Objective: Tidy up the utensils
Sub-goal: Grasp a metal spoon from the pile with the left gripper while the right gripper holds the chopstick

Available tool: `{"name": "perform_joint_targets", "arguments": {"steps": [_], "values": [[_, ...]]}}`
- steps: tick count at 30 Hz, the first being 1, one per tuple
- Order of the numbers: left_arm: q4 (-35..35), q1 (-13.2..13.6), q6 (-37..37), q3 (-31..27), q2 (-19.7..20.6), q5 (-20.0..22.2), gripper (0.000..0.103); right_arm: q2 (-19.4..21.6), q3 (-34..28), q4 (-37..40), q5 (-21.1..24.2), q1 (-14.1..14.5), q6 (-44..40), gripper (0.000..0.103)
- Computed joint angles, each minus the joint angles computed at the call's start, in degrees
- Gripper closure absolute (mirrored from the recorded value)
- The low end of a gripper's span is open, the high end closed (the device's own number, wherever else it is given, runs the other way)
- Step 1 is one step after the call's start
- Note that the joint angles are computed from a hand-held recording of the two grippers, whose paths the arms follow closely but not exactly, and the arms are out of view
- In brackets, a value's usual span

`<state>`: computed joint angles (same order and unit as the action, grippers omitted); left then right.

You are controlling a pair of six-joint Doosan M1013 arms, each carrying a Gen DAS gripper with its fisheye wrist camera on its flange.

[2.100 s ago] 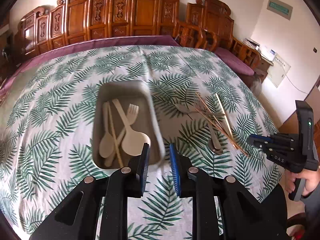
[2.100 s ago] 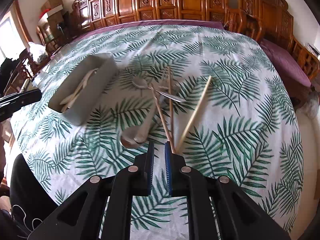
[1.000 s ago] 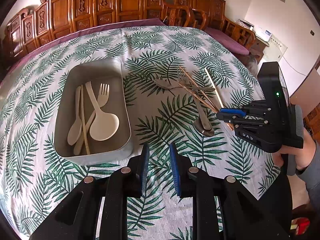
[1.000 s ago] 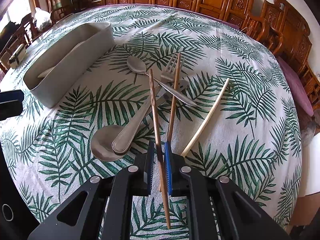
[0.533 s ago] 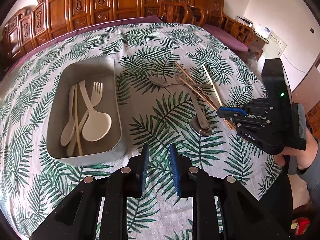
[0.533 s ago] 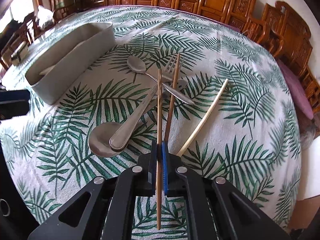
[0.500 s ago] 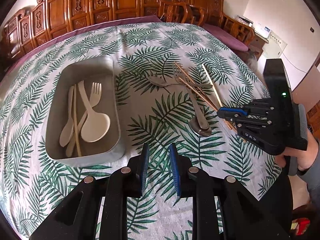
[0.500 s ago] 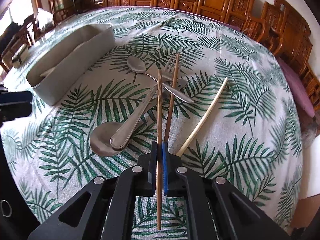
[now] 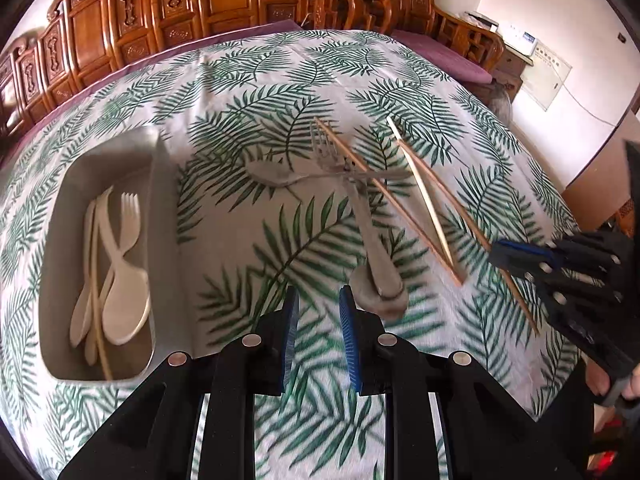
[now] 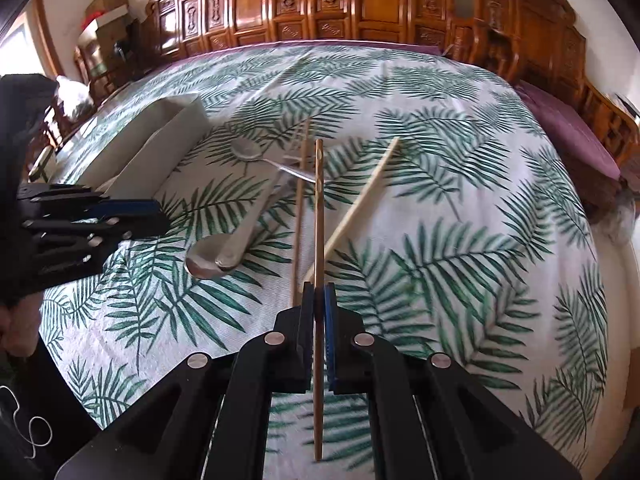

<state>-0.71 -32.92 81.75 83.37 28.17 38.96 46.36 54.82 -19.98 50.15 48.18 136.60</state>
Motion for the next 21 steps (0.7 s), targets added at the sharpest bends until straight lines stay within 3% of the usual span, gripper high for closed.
{"name": "perform_joint_targets", "arguments": {"steps": [7,10,14,21], "values": [[-0.19,0.18,-2.16,-5.35,3.50,2.18,0.083,-1.73,3.18,-1.99,-0.93,-0.19,3.12,0.097],[1.15,-0.15,-2.87,-6.89,4.51,2.79,0.076,-2.07,3.99,-2.16,-1.85,-0.38,4.25,0.097],[1.80,-0.23,-3.85,-9.28,5.98,4.18,0.075,-2.21,4.34,-1.59,-2.39,-0.59,3.96,0.097],[2.60,0.26,-9.96,-13.93,8.89,6.57,0.073,-2.88,5.15,-1.91,-3.52,-0.80,5.18,0.097]]}}
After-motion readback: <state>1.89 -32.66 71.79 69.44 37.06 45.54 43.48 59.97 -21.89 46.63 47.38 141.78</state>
